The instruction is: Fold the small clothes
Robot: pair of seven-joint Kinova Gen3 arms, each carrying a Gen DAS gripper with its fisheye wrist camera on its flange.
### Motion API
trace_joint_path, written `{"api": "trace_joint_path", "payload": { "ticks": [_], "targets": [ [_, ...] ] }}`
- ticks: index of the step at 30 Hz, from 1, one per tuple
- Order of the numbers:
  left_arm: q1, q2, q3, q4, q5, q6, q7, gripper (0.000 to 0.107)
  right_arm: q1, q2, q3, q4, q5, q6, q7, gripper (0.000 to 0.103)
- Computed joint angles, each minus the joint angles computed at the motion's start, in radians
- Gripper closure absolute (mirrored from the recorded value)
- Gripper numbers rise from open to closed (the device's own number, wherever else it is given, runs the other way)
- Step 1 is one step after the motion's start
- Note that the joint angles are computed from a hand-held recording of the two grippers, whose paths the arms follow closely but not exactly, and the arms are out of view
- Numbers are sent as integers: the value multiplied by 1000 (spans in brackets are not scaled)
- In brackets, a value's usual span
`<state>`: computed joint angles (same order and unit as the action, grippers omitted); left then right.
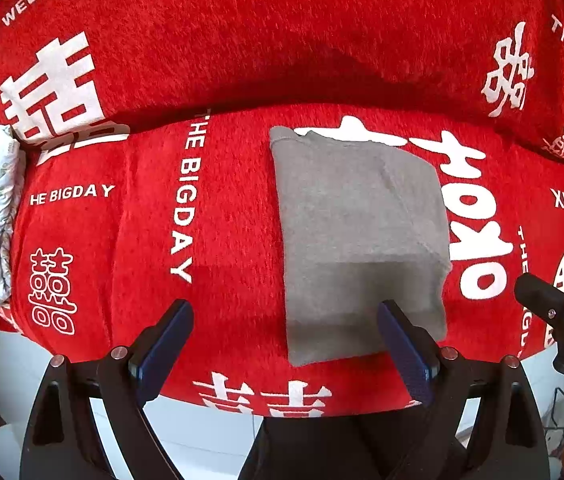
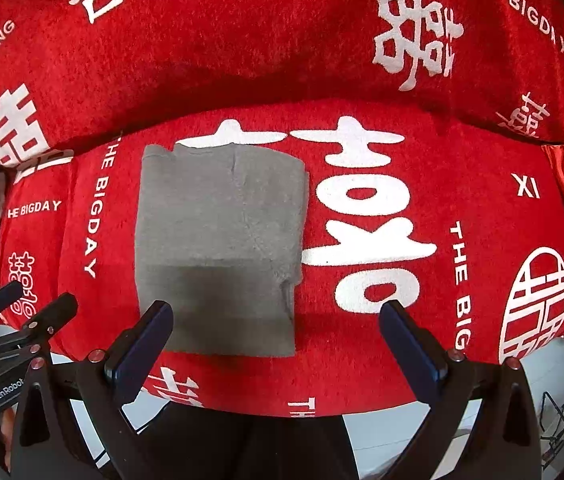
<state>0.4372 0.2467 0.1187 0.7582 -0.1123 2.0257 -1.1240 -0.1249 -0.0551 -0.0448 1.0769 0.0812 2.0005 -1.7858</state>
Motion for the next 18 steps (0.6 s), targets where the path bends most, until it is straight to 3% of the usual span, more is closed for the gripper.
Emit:
{"api": "trace_joint_path", "payload": {
  "ticks": [18],
  "targets": [
    [18,8,-3,-16,-23,14,14,14,-4,4,-2,-12,6,9,-3,0]
  ]
}}
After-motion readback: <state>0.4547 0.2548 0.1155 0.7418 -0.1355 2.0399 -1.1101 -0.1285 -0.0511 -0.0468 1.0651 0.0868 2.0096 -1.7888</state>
